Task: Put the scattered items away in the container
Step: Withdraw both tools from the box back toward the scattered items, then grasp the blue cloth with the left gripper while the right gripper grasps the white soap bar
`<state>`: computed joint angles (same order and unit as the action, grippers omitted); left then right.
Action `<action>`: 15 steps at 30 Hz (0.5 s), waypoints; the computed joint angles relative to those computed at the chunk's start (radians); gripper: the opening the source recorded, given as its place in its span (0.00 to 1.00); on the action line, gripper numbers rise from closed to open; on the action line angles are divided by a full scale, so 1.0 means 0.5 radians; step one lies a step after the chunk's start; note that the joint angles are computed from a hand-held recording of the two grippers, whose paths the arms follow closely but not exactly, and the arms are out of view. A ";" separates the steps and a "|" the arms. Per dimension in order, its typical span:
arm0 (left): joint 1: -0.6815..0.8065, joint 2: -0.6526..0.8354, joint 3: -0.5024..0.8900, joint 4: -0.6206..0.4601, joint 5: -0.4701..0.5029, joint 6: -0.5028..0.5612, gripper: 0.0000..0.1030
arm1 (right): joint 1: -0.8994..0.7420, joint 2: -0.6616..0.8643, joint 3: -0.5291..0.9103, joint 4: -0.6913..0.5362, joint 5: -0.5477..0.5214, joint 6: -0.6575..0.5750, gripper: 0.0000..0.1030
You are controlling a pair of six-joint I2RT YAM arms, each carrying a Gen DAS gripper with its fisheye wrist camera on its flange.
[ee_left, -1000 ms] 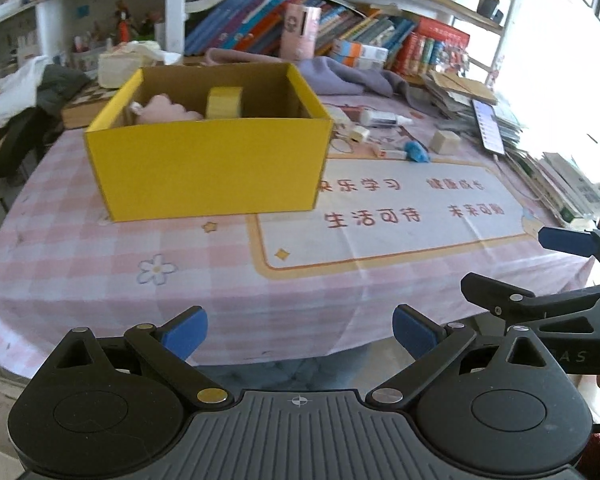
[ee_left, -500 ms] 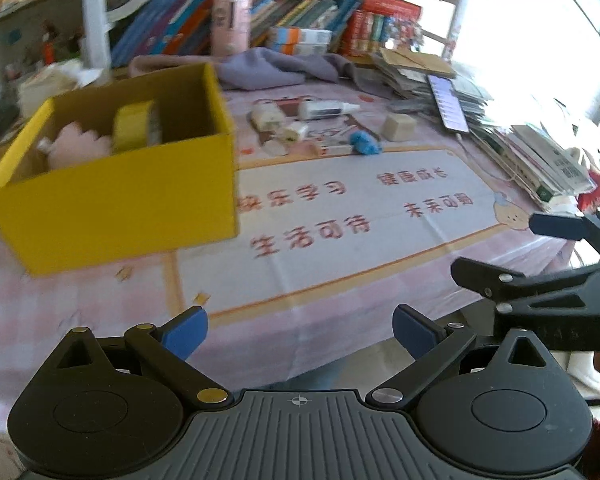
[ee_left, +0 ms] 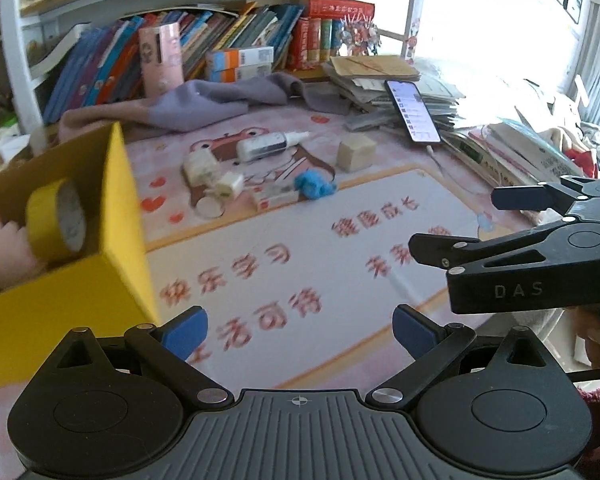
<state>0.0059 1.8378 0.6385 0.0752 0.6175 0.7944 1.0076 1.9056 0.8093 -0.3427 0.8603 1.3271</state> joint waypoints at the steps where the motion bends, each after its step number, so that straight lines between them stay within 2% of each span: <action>1: -0.057 0.011 0.010 0.028 -0.030 -0.066 0.97 | -0.053 -0.041 -0.063 0.087 -0.020 -0.092 0.97; 9: -0.477 0.133 0.141 0.228 -0.322 -0.608 0.97 | -0.529 -0.379 -0.589 0.849 -0.237 -0.833 0.97; 15: -0.746 0.300 0.291 0.380 -0.613 -0.910 0.97 | -1.062 -0.417 -0.833 1.401 -0.651 -1.338 0.97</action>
